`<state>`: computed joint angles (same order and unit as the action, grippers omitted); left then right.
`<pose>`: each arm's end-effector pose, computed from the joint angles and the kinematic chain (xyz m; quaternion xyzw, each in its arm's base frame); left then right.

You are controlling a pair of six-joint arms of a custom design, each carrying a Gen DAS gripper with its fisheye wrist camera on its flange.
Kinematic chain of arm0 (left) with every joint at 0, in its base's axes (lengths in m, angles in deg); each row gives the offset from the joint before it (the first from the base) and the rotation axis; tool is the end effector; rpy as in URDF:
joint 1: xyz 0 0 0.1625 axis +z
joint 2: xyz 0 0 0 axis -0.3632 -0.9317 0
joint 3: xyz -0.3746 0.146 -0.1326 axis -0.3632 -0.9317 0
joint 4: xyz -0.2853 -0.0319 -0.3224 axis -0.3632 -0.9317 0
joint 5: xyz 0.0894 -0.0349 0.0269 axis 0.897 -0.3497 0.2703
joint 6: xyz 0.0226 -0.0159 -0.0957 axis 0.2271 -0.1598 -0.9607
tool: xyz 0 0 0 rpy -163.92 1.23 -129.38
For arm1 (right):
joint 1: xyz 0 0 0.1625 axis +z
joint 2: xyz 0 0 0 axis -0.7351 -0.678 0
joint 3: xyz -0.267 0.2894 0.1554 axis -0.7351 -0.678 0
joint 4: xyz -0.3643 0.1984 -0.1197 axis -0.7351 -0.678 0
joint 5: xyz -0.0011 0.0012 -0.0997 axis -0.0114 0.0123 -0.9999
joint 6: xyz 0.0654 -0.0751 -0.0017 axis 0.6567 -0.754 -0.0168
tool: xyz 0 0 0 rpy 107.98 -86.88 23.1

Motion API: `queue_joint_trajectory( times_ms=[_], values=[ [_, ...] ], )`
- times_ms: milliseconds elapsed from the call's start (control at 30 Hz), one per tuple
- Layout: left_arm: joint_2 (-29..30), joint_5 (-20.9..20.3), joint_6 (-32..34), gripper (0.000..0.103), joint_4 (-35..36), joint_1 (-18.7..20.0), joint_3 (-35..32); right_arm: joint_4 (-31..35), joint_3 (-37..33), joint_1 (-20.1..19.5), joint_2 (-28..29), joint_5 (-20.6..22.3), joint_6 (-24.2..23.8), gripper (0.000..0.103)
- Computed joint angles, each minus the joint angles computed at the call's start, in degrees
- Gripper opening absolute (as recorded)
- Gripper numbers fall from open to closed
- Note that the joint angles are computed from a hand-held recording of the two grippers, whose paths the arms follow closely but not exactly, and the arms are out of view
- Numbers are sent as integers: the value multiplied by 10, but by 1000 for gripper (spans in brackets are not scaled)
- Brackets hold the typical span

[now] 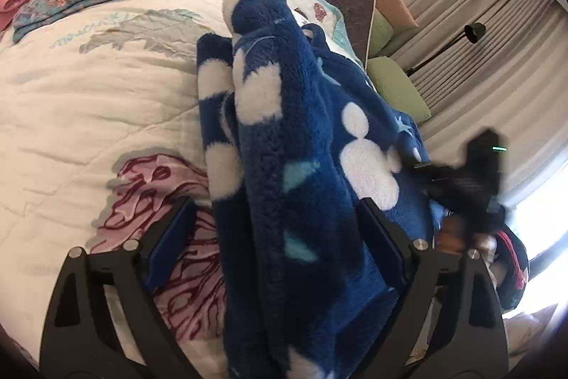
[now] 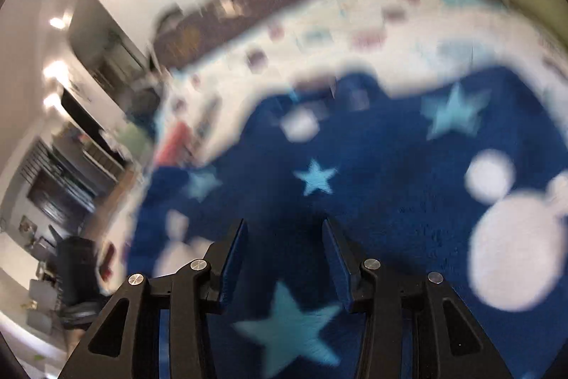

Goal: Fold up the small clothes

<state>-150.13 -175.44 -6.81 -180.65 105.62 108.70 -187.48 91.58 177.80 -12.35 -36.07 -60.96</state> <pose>0.1089 -0.2669 0.3593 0.1390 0.9636 -0.2278 0.0169 0.3368 -0.2759 -0.0545 0.0689 -0.9406 0.2935 0.1565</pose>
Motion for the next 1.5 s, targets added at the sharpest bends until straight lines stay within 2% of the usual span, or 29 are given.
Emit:
queue_joint_trajectory(
  times_ms=[33,100,133,267,300,333,367,400,500,567,633,700,767,833,900,967,1033,1067,1133,1200,1267,1300,1333,1400,1433,1500],
  values=[
    [4,-1,7,92,-7,3,1,2,-3,-17,12,8,6,44],
    [2,14,12,92,-14,-11,7,-33,-9,-14,31,-7,-22,45],
    [3,16,20,92,-14,-8,5,-26,-10,-10,29,-12,-16,45],
    [3,56,12,92,-23,-44,13,-44,-5,-10,34,-10,-23,45],
    [1,65,4,90,-20,-53,14,-45,-4,-9,34,-10,-24,45],
    [0,62,5,83,-18,-53,13,-44,-5,-8,35,-13,-25,45],
    [0,45,5,64,-9,-47,9,-42,-7,-7,35,-15,-26,45],
    [3,26,-2,57,-3,-40,3,-38,-8,-4,34,-18,-25,45],
    [-13,30,-12,46,14,-54,-1,-40,-8,-1,35,-20,-27,46],
    [-41,66,-25,44,39,-96,2,-46,-6,1,34,-20,-26,46],
    [-77,104,-44,43,72,-158,3,-43,-2,9,28,-25,-18,46],
    [-98,105,-56,43,96,-198,-2,-14,9,23,5,-30,13,46],
    [-121,122,-70,43,122,-250,-5,-29,35,35,-22,1,19,46],
    [-146,163,-98,43,161,-318,-2,-90,65,40,-36,46,-5,46],
    [-146,193,-127,43,184,-367,-1,-129,94,39,-47,88,-15,45],
    [-135,207,-154,42,197,-396,0,-157,118,18,-44,135,-14,41],
    [-113,205,-175,41,195,-418,-2,-118,122,-9,-35,130,19,27],
    [-96,200,-187,41,191,-431,-5,-117,124,-24,-24,132,28,25],
    [-67,204,-216,40,198,-462,-11,-172,139,-35,-19,158,19,25],
    [-27,221,-256,39,214,-498,-19,-196,149,-18,-31,139,10,29],
    [31,230,-293,39,228,-519,-31,-226,163,13,-48,93,-4,29],
    [50,234,-302,39,236,-529,-32,-248,173,17,-54,91,-10,30],
    [70,242,-303,39,237,-541,-30,-287,190,15,-61,106,-19,31],
    [97,251,-312,39,239,-563,-21,-346,216,-2,-74,137,-28,51],
    [102,254,-320,39,243,-574,-13,-359,225,-12,-87,145,-26,54],
    [102,263,-326,39,238,-592,5,-337,237,-33,-131,163,-24,59]
  ],
)
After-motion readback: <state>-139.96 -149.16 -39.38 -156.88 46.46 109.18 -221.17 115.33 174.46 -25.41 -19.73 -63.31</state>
